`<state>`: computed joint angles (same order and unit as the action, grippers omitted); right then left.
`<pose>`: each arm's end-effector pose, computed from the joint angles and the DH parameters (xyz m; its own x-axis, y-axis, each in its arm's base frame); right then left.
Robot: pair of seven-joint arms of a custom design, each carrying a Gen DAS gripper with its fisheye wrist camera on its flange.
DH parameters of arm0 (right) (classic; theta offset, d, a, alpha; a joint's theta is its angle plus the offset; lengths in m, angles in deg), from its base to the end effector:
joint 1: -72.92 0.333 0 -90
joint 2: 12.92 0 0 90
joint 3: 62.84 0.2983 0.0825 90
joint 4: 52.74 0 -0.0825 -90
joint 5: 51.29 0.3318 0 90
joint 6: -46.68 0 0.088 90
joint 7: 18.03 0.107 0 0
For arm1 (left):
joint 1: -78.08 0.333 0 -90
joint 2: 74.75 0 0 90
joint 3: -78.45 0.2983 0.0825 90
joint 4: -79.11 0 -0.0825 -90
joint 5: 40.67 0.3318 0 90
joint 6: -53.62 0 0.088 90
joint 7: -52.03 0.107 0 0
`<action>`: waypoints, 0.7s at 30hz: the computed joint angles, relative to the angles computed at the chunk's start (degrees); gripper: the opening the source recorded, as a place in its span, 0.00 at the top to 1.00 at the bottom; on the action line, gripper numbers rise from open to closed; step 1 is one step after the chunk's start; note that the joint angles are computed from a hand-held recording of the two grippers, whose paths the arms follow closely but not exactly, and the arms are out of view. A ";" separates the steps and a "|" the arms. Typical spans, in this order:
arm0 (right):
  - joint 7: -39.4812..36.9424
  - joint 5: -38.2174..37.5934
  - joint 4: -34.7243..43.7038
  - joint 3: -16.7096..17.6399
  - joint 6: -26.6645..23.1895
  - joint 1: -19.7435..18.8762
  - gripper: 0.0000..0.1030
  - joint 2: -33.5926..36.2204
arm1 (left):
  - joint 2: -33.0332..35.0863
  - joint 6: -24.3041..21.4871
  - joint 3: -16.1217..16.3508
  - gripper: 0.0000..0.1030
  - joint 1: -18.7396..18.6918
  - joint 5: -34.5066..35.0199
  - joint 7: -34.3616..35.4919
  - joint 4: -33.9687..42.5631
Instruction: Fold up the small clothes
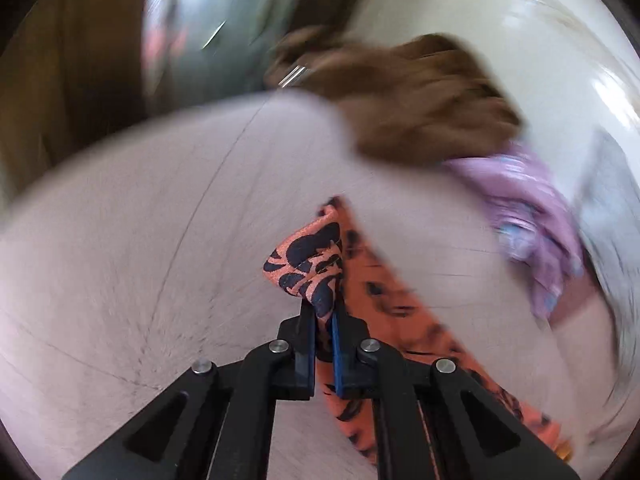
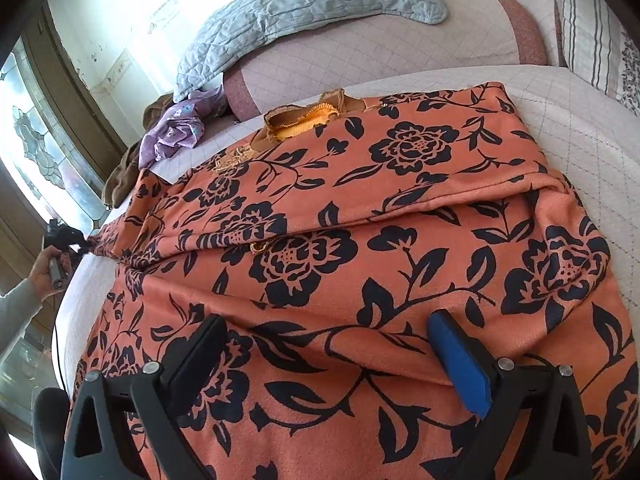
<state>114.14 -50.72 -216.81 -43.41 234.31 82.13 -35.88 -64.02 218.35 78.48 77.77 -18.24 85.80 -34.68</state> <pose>0.3265 0.1788 0.4154 -0.0633 -0.9217 -0.3826 -0.7352 0.3023 -0.6067 0.5905 -0.0245 0.4622 0.4762 -0.8222 0.3118 -0.5840 -0.5609 -0.5868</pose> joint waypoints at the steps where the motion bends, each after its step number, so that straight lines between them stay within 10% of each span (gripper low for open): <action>1: 0.06 0.04 -0.08 -0.15 0.34 0.13 0.01 0.10 | -2.21 1.56 0.54 0.94 -2.02 4.60 -1.54 -0.12; 6: 0.21 0.63 -0.44 0.08 1.50 0.17 0.01 0.18 | -8.86 4.93 -3.86 0.94 -7.20 23.12 -10.46 3.75; 14: -0.32 1.78 -1.15 -1.60 2.96 1.94 0.01 0.12 | 0.36 2.90 -15.12 0.94 -20.46 28.92 -4.84 20.82; 18: -0.76 2.55 -1.60 -3.31 4.11 3.63 0.01 0.23 | 14.19 -5.78 -20.60 0.85 -26.19 19.42 10.82 33.71; 21: -0.86 3.20 -2.17 -5.16 5.56 5.49 0.01 0.29 | 24.76 -20.79 -23.91 0.49 -28.75 10.20 24.41 45.07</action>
